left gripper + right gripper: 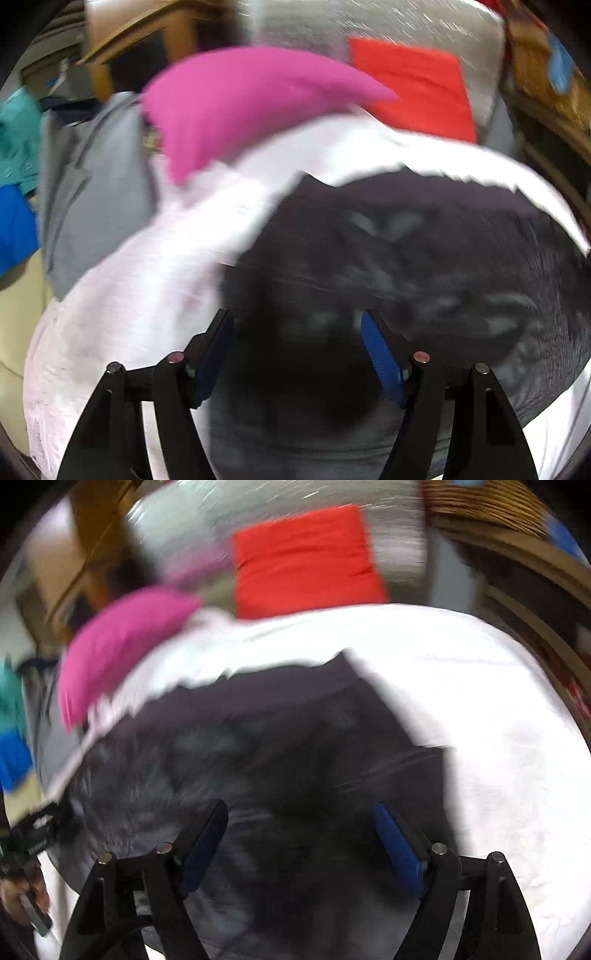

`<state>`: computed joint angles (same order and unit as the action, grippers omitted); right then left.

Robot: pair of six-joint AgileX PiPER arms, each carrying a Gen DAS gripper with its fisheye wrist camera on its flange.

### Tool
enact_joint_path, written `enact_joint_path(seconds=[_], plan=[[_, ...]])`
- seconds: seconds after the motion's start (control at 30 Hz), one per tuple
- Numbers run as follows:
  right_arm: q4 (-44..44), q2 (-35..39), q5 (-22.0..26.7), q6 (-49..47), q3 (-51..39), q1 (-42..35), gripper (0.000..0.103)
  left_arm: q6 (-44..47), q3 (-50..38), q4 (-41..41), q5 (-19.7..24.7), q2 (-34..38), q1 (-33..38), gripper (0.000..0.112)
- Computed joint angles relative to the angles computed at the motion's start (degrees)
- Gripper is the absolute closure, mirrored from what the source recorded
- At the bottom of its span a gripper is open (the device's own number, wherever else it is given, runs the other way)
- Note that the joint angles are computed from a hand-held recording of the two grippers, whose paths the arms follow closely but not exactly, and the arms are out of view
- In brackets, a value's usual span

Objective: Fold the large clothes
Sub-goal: 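Grasp the folded jacket edge with both tools and lift it, then fold the lifted jacket over once more with both tools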

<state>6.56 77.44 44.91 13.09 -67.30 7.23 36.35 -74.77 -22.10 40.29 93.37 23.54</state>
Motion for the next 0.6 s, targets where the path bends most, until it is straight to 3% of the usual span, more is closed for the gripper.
enact_joint_path(seconds=[0.07,0.17,0.2,0.37,0.43,0.47,0.5,0.53,0.57,0.6], plan=[[11.18,0.92,3.02,-10.32,0.40,-10.57,0.017,3.17,-5.33,-6.80,6.36,3.85,6.53,0.038],[27.41,5.48,7.95,-24.28,1.84,-23.15,0.017,1.40,-17.50,-13.93,21.87,14.31,13.76,0.038],[30.87,7.05,9.25,-27.66,2.30,-25.17,0.017,1.43,-19.51,-15.39,24.58,16.49,14.56,0.038],[37.33,13.86,11.43,-35.61,1.60,-24.24,0.018,3.57,-20.47,-14.62,26.71,20.12,11.08,0.038],[36.58,13.83,9.33,-35.12,0.98,-21.75,0.019,2.76,-19.37,-13.82,24.32,20.43,9.53,0.037],[37.64,14.51,10.24,-35.90,0.29,-21.32,0.037,3.16,-18.28,-13.85,23.05,19.77,9.22,0.037],[36.77,14.67,10.89,-34.86,-0.63,-20.68,0.052,2.78,-17.88,-12.90,21.95,19.33,8.45,0.045],[34.23,14.45,10.73,-33.14,-1.70,-19.14,0.057,2.13,-17.61,-12.00,21.34,18.90,7.82,0.060],[32.33,14.11,10.93,-32.00,-2.61,-17.86,0.072,1.99,-17.00,-11.51,20.80,18.21,7.26,0.069],[29.82,13.08,10.99,-29.86,-3.27,-16.55,0.081,2.43,-17.26,-11.63,21.70,18.00,7.09,0.087]])
